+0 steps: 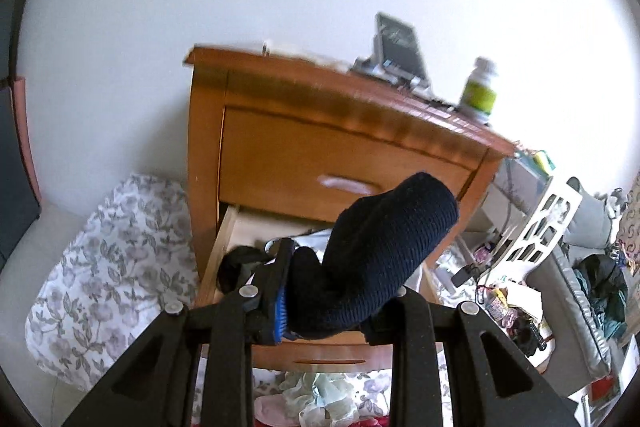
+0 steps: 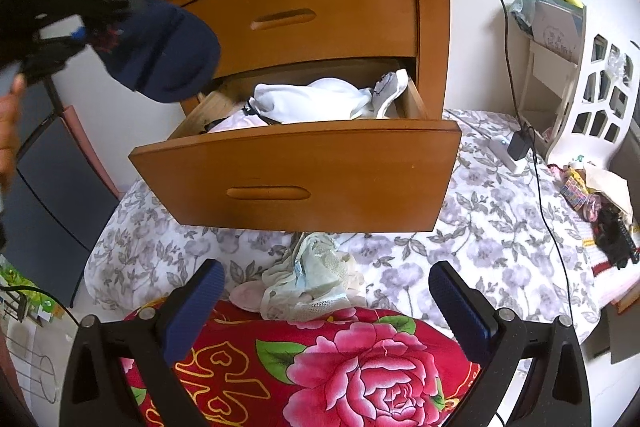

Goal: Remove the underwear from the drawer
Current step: 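Lift the navy knit item up out of the drawer with the left gripper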

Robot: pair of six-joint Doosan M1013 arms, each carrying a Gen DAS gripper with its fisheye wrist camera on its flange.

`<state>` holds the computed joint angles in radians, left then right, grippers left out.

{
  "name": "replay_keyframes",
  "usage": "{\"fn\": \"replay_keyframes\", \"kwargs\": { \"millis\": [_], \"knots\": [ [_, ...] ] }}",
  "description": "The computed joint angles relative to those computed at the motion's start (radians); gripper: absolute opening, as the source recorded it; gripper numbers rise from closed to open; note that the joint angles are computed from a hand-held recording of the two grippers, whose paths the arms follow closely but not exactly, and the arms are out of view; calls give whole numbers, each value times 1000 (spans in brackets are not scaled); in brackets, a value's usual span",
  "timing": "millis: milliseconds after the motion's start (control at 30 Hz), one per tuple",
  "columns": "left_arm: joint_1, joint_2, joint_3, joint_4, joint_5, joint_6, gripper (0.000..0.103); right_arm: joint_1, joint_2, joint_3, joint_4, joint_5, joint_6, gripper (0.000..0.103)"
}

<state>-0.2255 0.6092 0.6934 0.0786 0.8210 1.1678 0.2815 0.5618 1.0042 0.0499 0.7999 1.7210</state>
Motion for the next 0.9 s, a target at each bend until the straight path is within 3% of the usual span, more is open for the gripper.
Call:
{"fn": "replay_keyframes", "kwargs": {
  "millis": [233,500,733,900],
  "knots": [
    [-14,-101,148,35,-126,-2,28,3,-18,17,-15,-20,11,103],
    [-20,-187,303,-6,-228,18,28,8,-32,30,-32,-34,19,103],
    [-24,-206,367,-44,-221,53,28,12,-34,31,-38,-34,14,103],
    [-15,-185,374,-85,-164,60,28,13,-31,30,-34,-28,4,103]
  ]
}}
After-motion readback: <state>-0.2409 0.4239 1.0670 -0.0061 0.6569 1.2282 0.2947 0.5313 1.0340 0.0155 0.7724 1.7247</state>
